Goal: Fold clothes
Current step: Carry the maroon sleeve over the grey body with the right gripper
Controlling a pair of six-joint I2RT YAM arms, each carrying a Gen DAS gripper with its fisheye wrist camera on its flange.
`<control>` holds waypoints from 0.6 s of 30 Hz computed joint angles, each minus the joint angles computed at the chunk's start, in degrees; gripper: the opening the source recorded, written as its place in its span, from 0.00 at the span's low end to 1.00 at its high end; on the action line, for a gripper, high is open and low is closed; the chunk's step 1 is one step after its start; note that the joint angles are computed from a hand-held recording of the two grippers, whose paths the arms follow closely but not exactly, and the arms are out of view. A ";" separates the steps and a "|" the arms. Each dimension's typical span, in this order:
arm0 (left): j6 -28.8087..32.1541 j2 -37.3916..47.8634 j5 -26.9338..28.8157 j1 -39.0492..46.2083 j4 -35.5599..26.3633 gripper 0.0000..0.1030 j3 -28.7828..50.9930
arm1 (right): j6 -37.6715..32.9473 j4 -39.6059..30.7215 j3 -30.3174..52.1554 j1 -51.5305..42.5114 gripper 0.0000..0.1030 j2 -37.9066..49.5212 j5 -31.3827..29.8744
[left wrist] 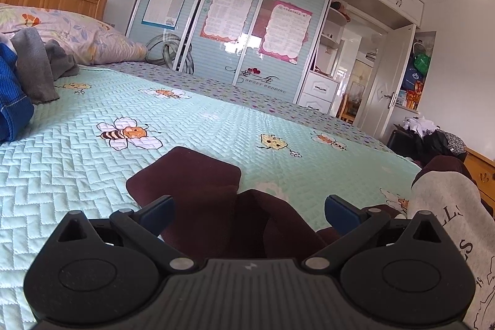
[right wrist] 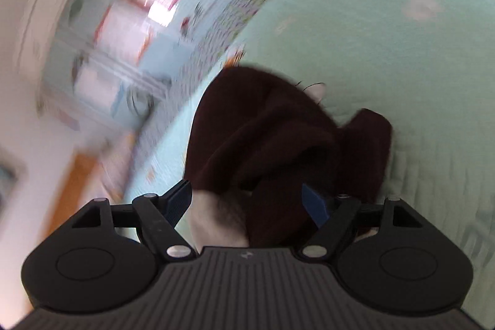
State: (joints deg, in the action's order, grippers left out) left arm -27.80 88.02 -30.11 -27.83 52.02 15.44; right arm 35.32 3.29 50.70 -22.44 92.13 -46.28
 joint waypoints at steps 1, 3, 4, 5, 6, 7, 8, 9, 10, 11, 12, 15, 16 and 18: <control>0.00 0.14 0.12 0.01 0.03 1.00 0.05 | 0.45 1.89 -1.59 -1.25 0.77 -1.08 0.10; 0.06 0.35 0.24 0.03 0.00 1.00 0.19 | -5.93 0.28 -2.40 -1.49 0.78 -2.98 4.43; 0.12 0.51 0.29 0.04 -0.05 1.00 0.31 | -11.20 -2.19 -1.98 -1.11 0.78 -3.56 7.04; 0.22 0.65 0.28 0.01 -0.08 1.00 0.41 | -16.26 -4.21 -1.52 -0.38 0.78 -3.70 9.60; 0.37 0.76 0.20 -0.07 -0.06 1.00 0.47 | -20.03 -5.00 -1.16 0.53 0.78 -3.37 11.95; 0.51 0.87 0.10 -0.16 -0.04 1.00 0.53 | -23.26 -5.28 -0.86 1.46 0.78 -2.92 14.25; 0.68 0.98 0.01 -0.21 -0.06 1.00 0.61 | -24.71 -5.01 -0.92 2.30 0.78 -2.57 15.93; 0.83 1.07 -0.08 -0.24 -0.14 1.00 0.68 | -24.17 -4.51 -0.57 2.54 0.78 -1.57 16.27; 0.93 1.16 -0.17 -0.30 -0.23 1.00 0.74 | -22.80 -3.82 -0.45 1.74 0.78 -0.23 15.04; 1.04 1.25 -0.26 -0.36 -0.31 1.00 0.79 | -21.15 -3.33 -0.55 0.47 0.78 1.02 13.36; 1.10 1.37 -0.32 -0.43 -0.42 1.00 0.86 | -18.92 -2.71 -0.29 -0.30 0.78 2.44 12.71; 1.26 1.58 -0.07 -0.37 -0.63 1.00 0.95 | -13.56 -0.91 0.12 -1.72 0.78 6.17 11.64; 1.35 1.65 0.04 -0.32 -0.55 1.00 0.97 | -13.06 -0.55 -0.29 -2.88 0.78 6.85 9.97; 1.40 1.83 0.24 -0.22 -0.72 1.00 1.18 | -11.25 0.56 -0.92 -4.02 0.78 7.97 7.87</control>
